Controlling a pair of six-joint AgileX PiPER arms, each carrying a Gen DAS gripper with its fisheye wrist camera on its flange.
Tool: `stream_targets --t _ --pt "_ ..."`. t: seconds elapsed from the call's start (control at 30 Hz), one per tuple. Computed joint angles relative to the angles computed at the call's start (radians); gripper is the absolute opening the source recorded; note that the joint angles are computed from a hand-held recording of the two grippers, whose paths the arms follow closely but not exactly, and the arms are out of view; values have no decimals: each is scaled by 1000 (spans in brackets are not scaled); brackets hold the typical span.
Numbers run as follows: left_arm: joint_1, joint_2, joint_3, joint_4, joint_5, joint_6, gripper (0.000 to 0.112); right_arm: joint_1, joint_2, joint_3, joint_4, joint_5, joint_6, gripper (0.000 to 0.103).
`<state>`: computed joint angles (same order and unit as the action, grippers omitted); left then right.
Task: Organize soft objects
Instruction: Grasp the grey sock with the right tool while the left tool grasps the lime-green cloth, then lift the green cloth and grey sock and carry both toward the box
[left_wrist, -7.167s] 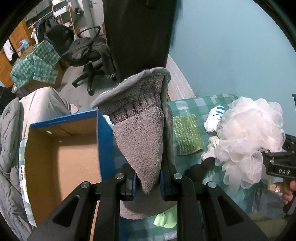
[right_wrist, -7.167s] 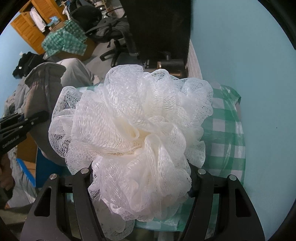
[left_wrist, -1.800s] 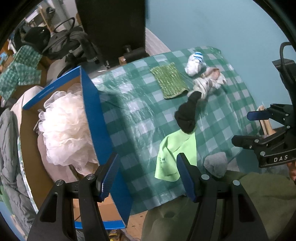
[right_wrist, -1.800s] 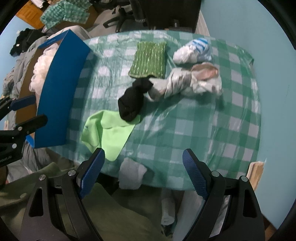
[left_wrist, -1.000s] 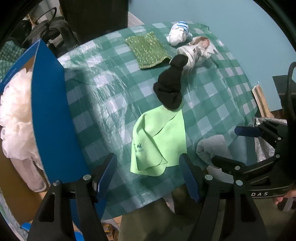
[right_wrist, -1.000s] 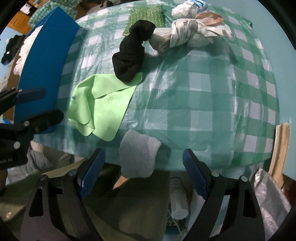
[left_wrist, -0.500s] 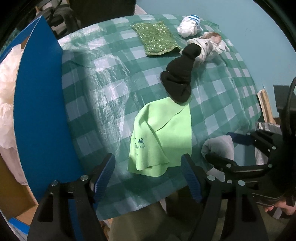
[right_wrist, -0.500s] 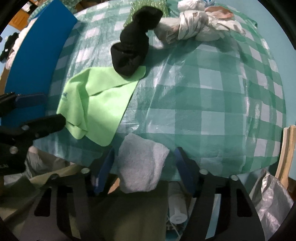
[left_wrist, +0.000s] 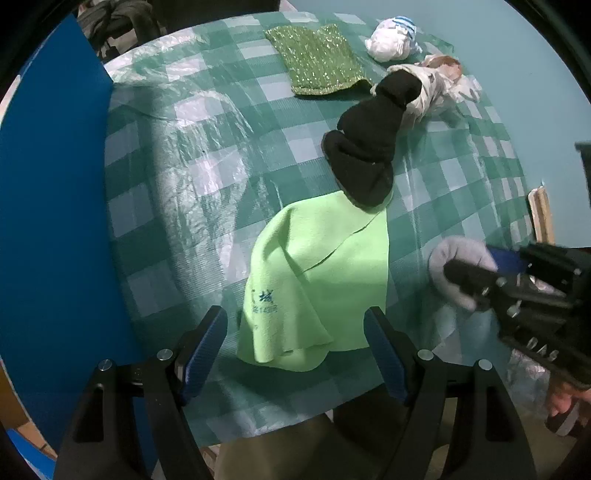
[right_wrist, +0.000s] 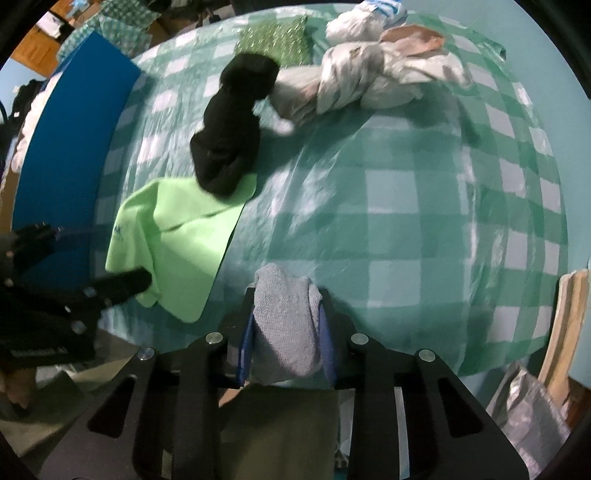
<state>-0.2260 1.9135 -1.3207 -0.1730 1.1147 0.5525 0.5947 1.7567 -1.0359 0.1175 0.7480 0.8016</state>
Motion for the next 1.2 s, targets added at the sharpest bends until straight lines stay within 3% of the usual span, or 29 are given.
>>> stream_targets --t 0.23,0.5,0.67,0.83,1.2 --pt "-38 20 34 36 -67 -86 79 -70 -14 -4 5 2 -73 29" --pt "-65 24 65 50 -154 -129 81 -17 -12 -41 -22 21 -34 29" --pt "-117 -27 135 121 -251 -165 59 -23 -4 -54 -29 29 -52 29" --pt "-134 -62 173 92 -270 -150 10 -37 -16 -51 -35 38 -71 29" --pt "-16 -98 79 -66 -130 -14 6 -63 -25 -70 -23 37 -135 29"
